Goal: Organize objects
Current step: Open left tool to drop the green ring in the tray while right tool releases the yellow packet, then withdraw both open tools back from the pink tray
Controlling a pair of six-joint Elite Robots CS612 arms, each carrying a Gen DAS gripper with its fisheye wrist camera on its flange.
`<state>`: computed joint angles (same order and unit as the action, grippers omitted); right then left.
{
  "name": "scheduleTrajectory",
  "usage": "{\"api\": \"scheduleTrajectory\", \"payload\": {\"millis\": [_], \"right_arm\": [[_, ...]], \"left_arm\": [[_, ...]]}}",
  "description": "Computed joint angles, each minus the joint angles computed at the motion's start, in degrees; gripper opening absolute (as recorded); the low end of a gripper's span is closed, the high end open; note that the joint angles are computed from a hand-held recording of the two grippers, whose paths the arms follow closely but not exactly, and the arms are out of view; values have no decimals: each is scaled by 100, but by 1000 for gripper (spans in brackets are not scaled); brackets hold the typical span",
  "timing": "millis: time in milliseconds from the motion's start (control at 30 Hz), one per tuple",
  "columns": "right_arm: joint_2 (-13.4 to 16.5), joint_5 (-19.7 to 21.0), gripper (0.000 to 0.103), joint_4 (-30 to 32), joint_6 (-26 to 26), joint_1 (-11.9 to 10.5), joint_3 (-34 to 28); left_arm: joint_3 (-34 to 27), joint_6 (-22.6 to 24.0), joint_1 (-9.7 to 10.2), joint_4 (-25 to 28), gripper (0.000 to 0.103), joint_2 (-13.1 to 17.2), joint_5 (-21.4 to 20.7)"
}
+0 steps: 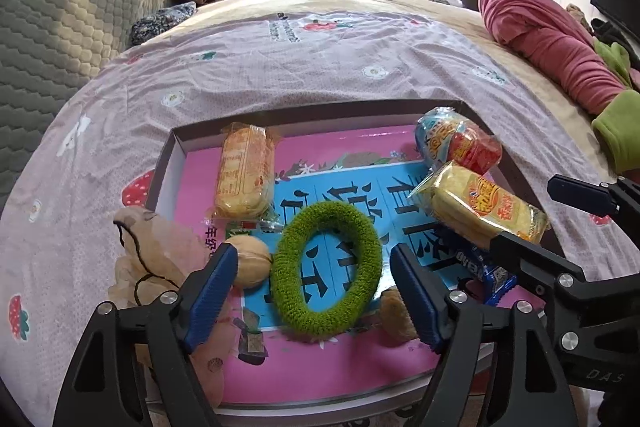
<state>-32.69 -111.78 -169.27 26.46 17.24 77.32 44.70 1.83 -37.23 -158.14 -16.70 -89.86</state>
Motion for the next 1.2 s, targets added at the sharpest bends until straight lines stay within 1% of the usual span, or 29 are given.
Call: {"api": "scheduleTrajectory", "payload": {"millis": [200,300,367,400,433,567,600,667,833,1000,1133,1200], "right_arm": [[-64,-90,80,-69,13,28,57],[-97,-119,81,-77,7,51,70],[-137,-103,84,-148,19,62,114],[-154,-84,89,-204,16,66,141],[-176,-79,92,-244,20,73,167],[-268,-137,95,-324,66,107,253],[-290,-198,97,-329,71,126,269],[-329,-262,98,-350,102,148,305],[-437,-361,102,-548,168,209,420],[-562,-500,102,-793,176,293,567],[-685,-524,102,-916,292,336,708],[-727,-645,102,-884,284,376,734]], "left_arm": [[187,-38,8,-150,83,-121,31],[295,-55,1,-203,85,-193,137],[354,-75,-3,-252,92,-234,226],[409,-88,-7,-313,96,-265,277],[474,-119,-7,-376,103,-305,326],[697,-240,19,-580,103,-458,269],[752,-238,17,-621,103,-496,292],[844,-235,19,-684,103,-564,288],[1177,-326,29,-935,103,-791,260],[1583,-285,-31,-1299,103,-1047,646],[1830,-288,-51,-1467,103,-1223,724],[1968,-298,-64,-1593,103,-1315,788]]}}
